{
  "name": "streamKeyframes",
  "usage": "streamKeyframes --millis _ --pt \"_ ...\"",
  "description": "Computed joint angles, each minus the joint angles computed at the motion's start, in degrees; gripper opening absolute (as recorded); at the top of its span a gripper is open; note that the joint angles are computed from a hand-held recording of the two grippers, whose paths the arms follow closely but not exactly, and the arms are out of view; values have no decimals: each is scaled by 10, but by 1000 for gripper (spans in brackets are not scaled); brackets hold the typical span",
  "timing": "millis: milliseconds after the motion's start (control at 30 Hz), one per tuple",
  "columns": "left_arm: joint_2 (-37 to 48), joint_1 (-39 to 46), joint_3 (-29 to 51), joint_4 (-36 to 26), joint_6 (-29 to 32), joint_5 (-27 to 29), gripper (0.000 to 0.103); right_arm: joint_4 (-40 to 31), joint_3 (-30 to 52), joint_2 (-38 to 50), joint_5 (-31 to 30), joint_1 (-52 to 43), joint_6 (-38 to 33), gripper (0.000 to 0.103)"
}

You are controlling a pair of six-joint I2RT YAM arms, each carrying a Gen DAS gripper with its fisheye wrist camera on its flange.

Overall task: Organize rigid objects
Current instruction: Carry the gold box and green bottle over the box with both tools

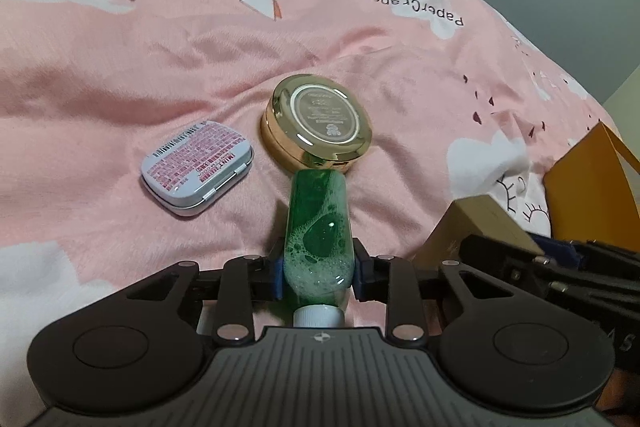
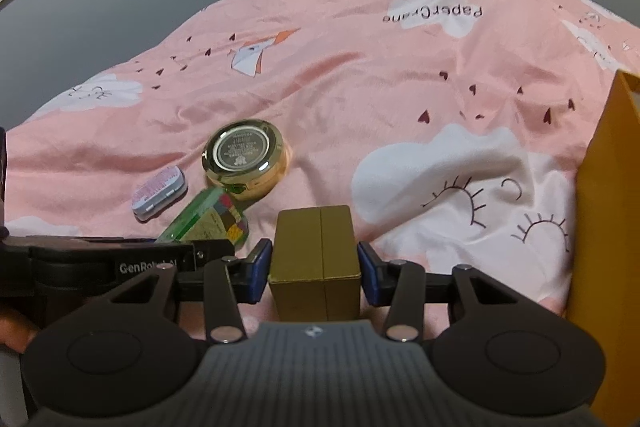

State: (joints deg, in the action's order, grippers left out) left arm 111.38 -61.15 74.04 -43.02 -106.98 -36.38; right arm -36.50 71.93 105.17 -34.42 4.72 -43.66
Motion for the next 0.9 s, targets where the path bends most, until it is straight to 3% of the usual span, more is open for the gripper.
streamKeyframes --millis 233,467,667,900 --pt "18 -27 77 -85 -30 -29 34 -27 -2 -43 -36 -29 -14 45" --pt "44 -49 187 -149 -6 -67 34 -84 27 -69 -78 -78 -38 45" --pt "78 -53 292 -159 55 -87 34 -158 88 -68 -128 -143 -72 45" --pt "145 -33 436 -128 187 -75 34 -266 226 -6 -162 -217 -116 45"
